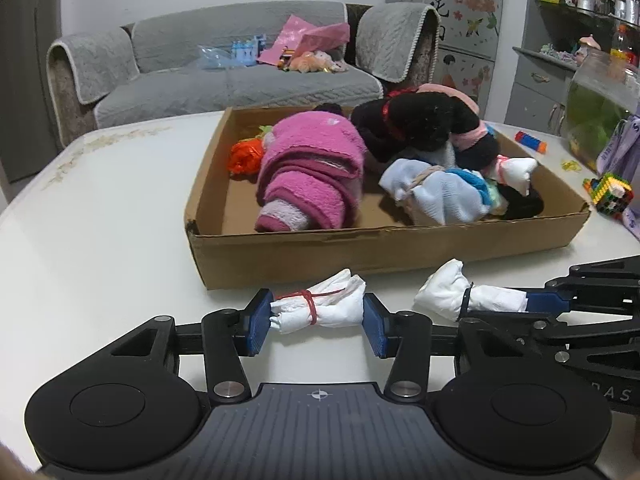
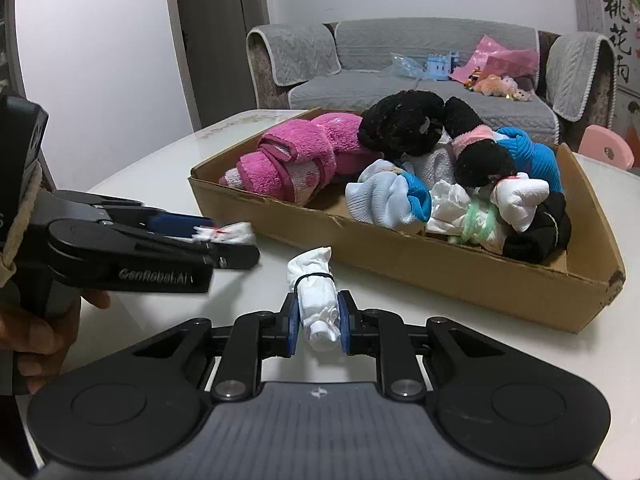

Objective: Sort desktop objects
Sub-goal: 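Grasp the white red-tied sock with the left tool while the right tool grasps the white black-tied sock, then carry both white socks over the box with both tools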

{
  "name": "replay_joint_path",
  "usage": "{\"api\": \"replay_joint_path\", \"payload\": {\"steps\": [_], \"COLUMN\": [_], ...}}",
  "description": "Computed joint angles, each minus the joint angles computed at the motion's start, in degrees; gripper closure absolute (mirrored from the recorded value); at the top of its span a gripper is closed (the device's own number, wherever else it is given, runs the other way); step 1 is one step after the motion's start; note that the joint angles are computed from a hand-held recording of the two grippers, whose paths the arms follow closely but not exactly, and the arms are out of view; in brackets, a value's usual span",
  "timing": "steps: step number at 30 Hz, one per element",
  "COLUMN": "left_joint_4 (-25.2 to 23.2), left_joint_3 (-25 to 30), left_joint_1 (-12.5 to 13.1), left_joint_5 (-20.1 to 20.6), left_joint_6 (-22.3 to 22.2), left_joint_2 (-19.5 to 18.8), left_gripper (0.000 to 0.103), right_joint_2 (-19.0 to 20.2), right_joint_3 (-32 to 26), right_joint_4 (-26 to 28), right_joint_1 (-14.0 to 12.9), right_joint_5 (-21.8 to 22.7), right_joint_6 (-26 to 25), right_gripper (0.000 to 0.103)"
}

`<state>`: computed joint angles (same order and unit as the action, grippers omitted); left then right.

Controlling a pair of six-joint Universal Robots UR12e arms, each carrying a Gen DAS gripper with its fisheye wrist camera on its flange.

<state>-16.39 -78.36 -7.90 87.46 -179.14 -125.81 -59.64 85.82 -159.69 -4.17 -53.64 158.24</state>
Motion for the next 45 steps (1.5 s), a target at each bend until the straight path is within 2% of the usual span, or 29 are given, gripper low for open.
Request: {"api": "replay_joint_path", "payload": {"steps": [5,9,14,21,33,45], "left_joint_4": [-0.3,1.1,1.4,1.8,1.4,-0.5], "left_joint_3": [-0.8,-2.4,-2.8,-1.4,4.4,10.9], "left_joint_1": [0.2,0.2,0.4,0.9,1.1,0.2], "left_joint_5": [-1.1,-0.8,-0.5,0.5,0.4,-1.0], "left_joint_6": [-0.5,1.7,3.8,5.7,7.8,8.8], "left_joint_2": [0.8,2.3,3.6,4.1,2.6,-1.0], "left_gripper": [0.050,0.050,0.050,0.050,0.050,0.050], "right_joint_2": [-0.5,-0.9,-0.9,-0.4,1.7,5.1], "right_joint_3": [0.6,0.9,0.4,-2.2,-9.7,-16.9], "right_joint_4": [0.8,1.6,1.2,-0.4,-0.6,5.7], "right_joint_1": [-0.8,-1.9,-4.0,-6.5,-6.9,-6.3], "right_joint_5": [2.0,5.2,10.6,13.0,12.4,13.5], "right_joint_6": [1.3,2.4,7.2,13.5,13.6,11.3], "right_gripper": [0.087,0.087,0.087,0.087,0.087,0.087]}}
